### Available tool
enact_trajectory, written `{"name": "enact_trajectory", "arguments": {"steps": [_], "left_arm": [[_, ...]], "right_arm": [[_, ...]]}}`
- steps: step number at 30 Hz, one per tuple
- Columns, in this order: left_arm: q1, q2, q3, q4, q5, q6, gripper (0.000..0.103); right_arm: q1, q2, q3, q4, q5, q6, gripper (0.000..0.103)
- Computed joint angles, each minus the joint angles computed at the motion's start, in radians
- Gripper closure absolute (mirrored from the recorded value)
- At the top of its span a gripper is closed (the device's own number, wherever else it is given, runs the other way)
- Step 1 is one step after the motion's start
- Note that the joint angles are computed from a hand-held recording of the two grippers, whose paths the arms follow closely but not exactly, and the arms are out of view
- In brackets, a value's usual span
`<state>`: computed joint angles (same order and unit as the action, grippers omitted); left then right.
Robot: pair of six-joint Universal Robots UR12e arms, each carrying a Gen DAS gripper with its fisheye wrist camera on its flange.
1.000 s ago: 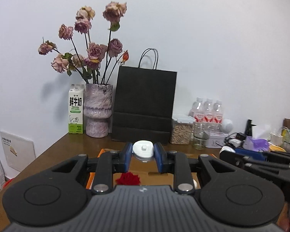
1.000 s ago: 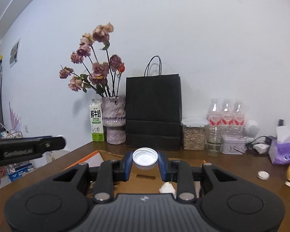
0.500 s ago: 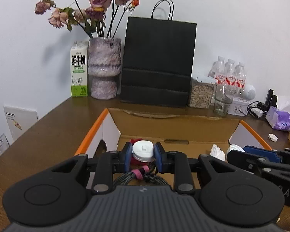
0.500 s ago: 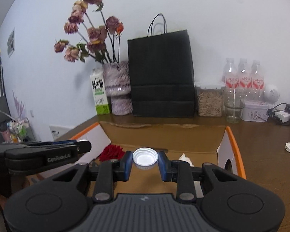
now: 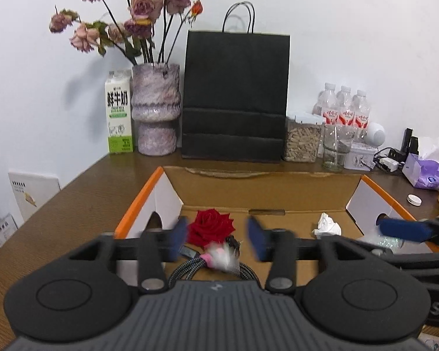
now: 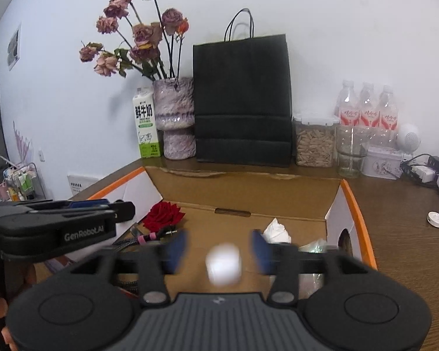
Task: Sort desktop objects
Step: 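Carry cap and white piece into the cardboard box and open both grippers, then withdraw both grippers from the box back over the table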
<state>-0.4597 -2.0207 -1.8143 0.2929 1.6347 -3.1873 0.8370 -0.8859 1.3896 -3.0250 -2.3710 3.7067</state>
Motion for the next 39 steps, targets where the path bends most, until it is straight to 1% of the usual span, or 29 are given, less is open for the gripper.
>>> {"name": "enact_trajectory", "arguments": {"steps": [1, 2, 3, 4, 5, 8, 11, 20, 29, 34, 39], "left_arm": [[-0.006, -0.002, 0.001, 0.013, 0.032, -0.002, 0.025], [-0.01, -0.005, 0.001, 0.028, 0.055, -0.004, 0.015], [-0.01, -0.007, -0.002, 0.047, 0.063, -0.01, 0.011], [-0.009, -0.008, -0.004, 0.066, 0.066, -0.024, 0.001], [-0.008, -0.009, -0.004, 0.076, 0.065, -0.033, 0.0], [-0.006, -0.008, -0.008, 0.096, 0.054, -0.031, 0.0], [-0.013, -0.01, -0.006, 0.099, 0.079, -0.013, 0.0], [-0.012, -0.008, -0.011, 0.112, 0.07, -0.013, 0.0], [-0.017, -0.006, -0.015, 0.162, 0.072, -0.007, 0.0], [-0.019, 0.009, -0.022, 0.193, 0.067, 0.001, 0.0], [-0.017, 0.034, -0.047, 0.228, 0.057, 0.014, 0.0]], "right_arm": [[0.003, 0.002, -0.004, 0.001, -0.024, -0.002, 0.021], [0.005, 0.003, -0.003, -0.006, -0.04, 0.001, 0.016], [0.006, 0.003, -0.001, -0.011, -0.053, 0.013, 0.008], [0.007, 0.001, 0.003, -0.017, -0.062, 0.026, 0.004], [0.006, -0.001, 0.008, -0.032, -0.062, 0.031, 0.0], [0.006, -0.003, 0.014, -0.058, -0.064, 0.034, 0.0], [0.007, -0.001, 0.011, -0.062, -0.073, 0.024, 0.0], [0.011, 0.001, 0.009, -0.072, -0.086, 0.012, 0.0], [0.02, 0.003, 0.008, -0.124, -0.111, -0.018, 0.0], [0.029, -0.001, 0.004, -0.155, -0.133, -0.051, 0.0], [0.047, -0.009, 0.003, -0.151, -0.158, -0.061, 0.0]]}}
